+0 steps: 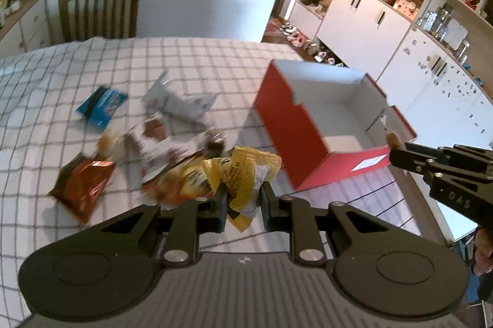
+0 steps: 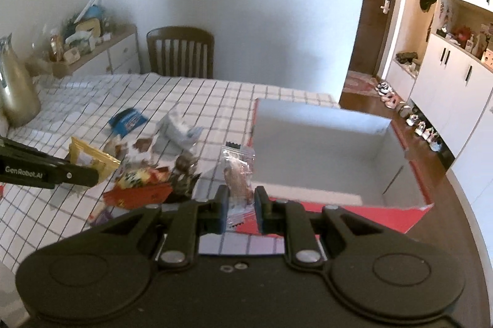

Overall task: Organize snacks
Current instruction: 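Carry the yellow wrapper and jerky bag with both tools over the red box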

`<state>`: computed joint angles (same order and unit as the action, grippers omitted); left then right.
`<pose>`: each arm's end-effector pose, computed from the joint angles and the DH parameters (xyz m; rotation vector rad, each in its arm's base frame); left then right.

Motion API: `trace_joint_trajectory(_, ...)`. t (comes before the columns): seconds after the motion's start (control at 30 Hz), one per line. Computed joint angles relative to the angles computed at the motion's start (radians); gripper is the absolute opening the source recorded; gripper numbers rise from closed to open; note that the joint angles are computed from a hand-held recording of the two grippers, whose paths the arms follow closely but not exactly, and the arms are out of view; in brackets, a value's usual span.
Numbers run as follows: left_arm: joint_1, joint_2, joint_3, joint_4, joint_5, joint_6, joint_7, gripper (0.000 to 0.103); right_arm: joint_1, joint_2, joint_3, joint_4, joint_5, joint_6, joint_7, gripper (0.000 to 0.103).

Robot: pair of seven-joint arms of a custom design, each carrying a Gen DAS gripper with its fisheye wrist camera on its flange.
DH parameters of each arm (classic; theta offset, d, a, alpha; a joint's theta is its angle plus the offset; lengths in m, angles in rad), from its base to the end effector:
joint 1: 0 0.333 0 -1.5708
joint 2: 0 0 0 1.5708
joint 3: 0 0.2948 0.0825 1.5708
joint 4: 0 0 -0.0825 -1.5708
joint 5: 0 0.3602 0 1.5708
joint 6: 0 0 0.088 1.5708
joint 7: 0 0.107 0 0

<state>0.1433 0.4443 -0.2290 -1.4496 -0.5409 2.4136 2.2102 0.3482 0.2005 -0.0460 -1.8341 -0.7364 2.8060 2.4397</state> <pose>0.6965 -0.0326 0.4858 -1.5764 2.2838 -1.0523 0.5919 0.2203 0.4915 -1.7405 1.6649 -0.8147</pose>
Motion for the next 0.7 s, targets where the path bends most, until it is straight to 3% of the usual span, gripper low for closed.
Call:
trace_joint_trajectory(0.4,-0.163,0.144,-0.012,0.237,0.165,0.02,-0.212,0.021,-0.094,-0.027,-0.048,-0.028,-0.034,0.089,-0.02,0.017)
trace_joint_trajectory(0.7,-0.306,0.373,0.012,0.593,0.356,-0.069,-0.41,0.021,-0.166,0.014,-0.06,-0.015,0.106,0.142,-0.192,0.017)
